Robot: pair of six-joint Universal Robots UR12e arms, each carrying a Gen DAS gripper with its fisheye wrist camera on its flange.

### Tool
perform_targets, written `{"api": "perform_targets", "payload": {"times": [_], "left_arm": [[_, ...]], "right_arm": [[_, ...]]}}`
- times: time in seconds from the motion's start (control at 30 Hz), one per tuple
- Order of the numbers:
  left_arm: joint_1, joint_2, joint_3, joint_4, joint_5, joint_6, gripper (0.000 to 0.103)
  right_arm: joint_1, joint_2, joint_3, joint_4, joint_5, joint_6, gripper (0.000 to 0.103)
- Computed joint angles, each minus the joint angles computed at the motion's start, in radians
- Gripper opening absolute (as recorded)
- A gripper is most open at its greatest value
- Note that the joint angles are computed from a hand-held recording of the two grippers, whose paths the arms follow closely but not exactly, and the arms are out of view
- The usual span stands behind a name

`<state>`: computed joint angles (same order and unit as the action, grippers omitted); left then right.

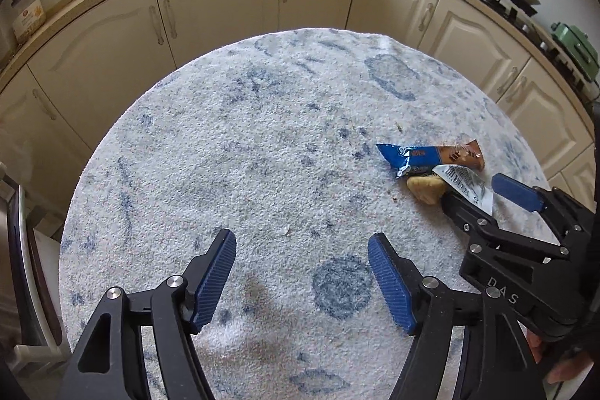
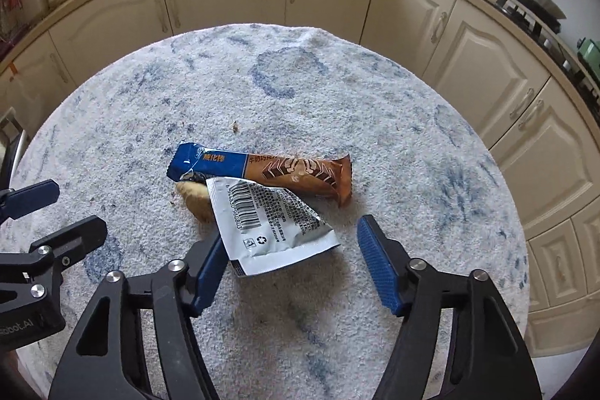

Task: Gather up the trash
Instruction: 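Grasp the clear wrapper with the right tool while the left tool grasps the brown lump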

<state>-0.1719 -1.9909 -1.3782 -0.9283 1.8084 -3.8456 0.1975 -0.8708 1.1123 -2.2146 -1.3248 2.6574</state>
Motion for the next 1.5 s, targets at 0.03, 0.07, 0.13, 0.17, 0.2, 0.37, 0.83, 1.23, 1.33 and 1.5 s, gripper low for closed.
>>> {"api": "perform_targets", "payload": {"times": [0.03,0.07,0.13,0.17,0.2,0.37,0.83,1.23,1.33,1.5], "left_arm": [[0.0,-0.004,0.0,0.008,-0.003,-0.002,0.07],[0.002,-0.008,0.001,0.018,-0.007,0.0,0.071],[0.002,-0.017,0.006,0.032,-0.011,0.003,0.071],[0.003,-0.023,0.01,0.038,-0.014,0.008,0.072],[0.002,-0.027,0.014,0.043,-0.016,0.014,0.072],[-0.007,-0.046,0.033,0.081,-0.016,0.043,0.075],[-0.026,-0.065,0.011,0.186,0.105,0.031,0.076],[-0.018,-0.057,-0.014,0.218,0.076,0.023,0.077],[-0.021,-0.069,0.0,0.211,0.069,0.048,0.077],[-0.021,-0.083,0.003,0.273,0.043,0.091,0.077]], "right_arm": [[-0.003,0.003,-0.002,0.004,0.017,0.002,0.056],[-0.008,0.006,-0.003,0.001,0.039,0.004,0.048],[-0.015,0.005,0.01,-0.036,0.063,0.003,0.034],[-0.017,0.004,0.014,-0.046,0.071,0.0,0.022],[-0.021,0.004,0.015,-0.048,0.083,0.007,0.019],[-0.035,0.004,0.018,-0.051,0.16,0.02,0.015],[-0.051,0.039,-0.034,0.022,0.267,0.087,0.037],[-0.058,0.033,0.005,-0.115,0.31,0.157,0.015],[-0.069,0.038,-0.007,-0.089,0.326,0.204,0.015],[-0.079,0.034,-0.003,-0.127,0.307,0.257,0.015]]}}
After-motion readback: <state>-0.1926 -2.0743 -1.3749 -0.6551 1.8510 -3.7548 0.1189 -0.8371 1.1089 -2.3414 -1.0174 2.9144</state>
